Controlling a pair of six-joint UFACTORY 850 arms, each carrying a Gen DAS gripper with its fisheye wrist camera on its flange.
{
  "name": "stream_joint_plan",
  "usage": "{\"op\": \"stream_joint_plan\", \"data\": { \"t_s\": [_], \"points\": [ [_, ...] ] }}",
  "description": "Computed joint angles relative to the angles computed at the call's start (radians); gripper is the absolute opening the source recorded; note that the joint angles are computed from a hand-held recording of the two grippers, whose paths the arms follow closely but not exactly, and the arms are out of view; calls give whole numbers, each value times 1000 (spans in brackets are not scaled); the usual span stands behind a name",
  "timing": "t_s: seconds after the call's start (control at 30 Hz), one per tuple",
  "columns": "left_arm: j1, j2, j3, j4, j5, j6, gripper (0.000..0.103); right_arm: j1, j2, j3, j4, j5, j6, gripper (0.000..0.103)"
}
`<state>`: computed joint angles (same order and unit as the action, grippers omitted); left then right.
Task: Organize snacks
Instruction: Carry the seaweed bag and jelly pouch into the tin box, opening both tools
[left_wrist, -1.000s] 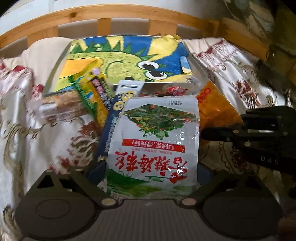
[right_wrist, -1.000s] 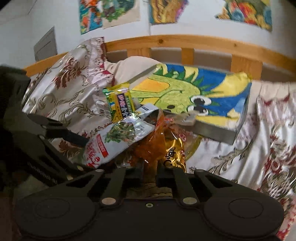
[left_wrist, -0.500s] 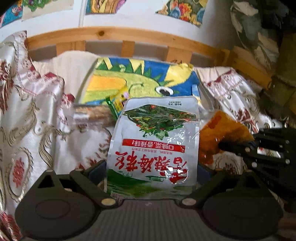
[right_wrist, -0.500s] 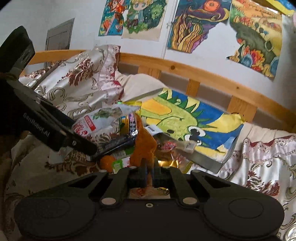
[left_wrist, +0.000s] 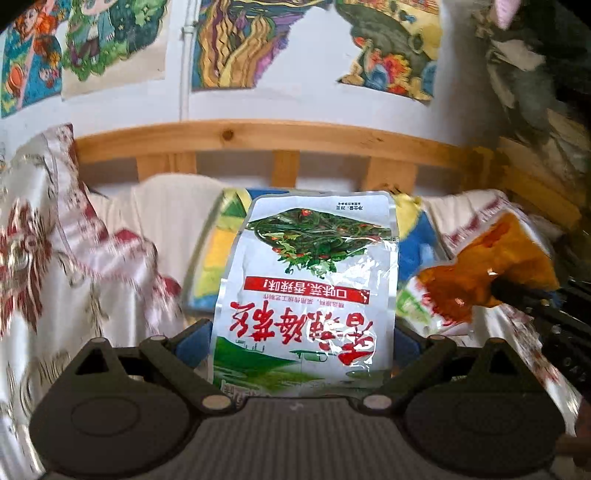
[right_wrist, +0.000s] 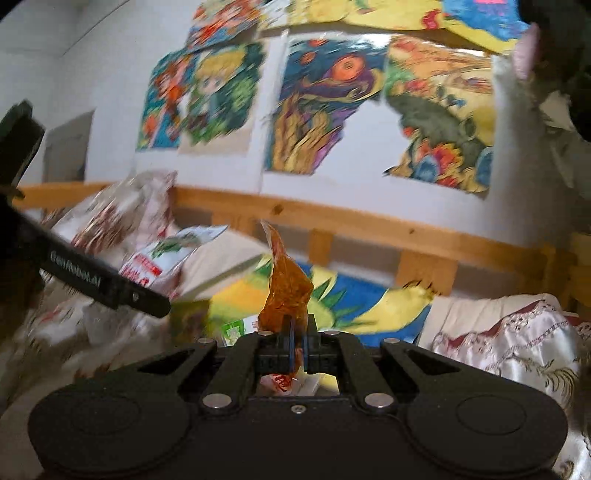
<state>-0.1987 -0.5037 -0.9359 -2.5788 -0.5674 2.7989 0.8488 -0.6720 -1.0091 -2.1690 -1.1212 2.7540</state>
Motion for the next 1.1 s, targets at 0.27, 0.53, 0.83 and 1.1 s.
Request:
{"op": "stream_joint_plan", "data": {
  "t_s": [0.27, 0.53, 0.83, 1.1],
  "points": [
    [-73, -107, -197, -222, 97, 113, 98, -115, -59, -76, -92, -7, 163, 3],
    [-136, -248, -388, -334, 205, 213, 98, -193, -102, -96, -137, 70, 280, 3],
    [-184, -381, -540, -320, 317, 162, 98, -233, -110, -94, -131, 183, 362, 3],
    [-201, -433, -604, -336, 375, 186, 98, -249, -107, -92, -108, 223, 382, 5]
  ]
}}
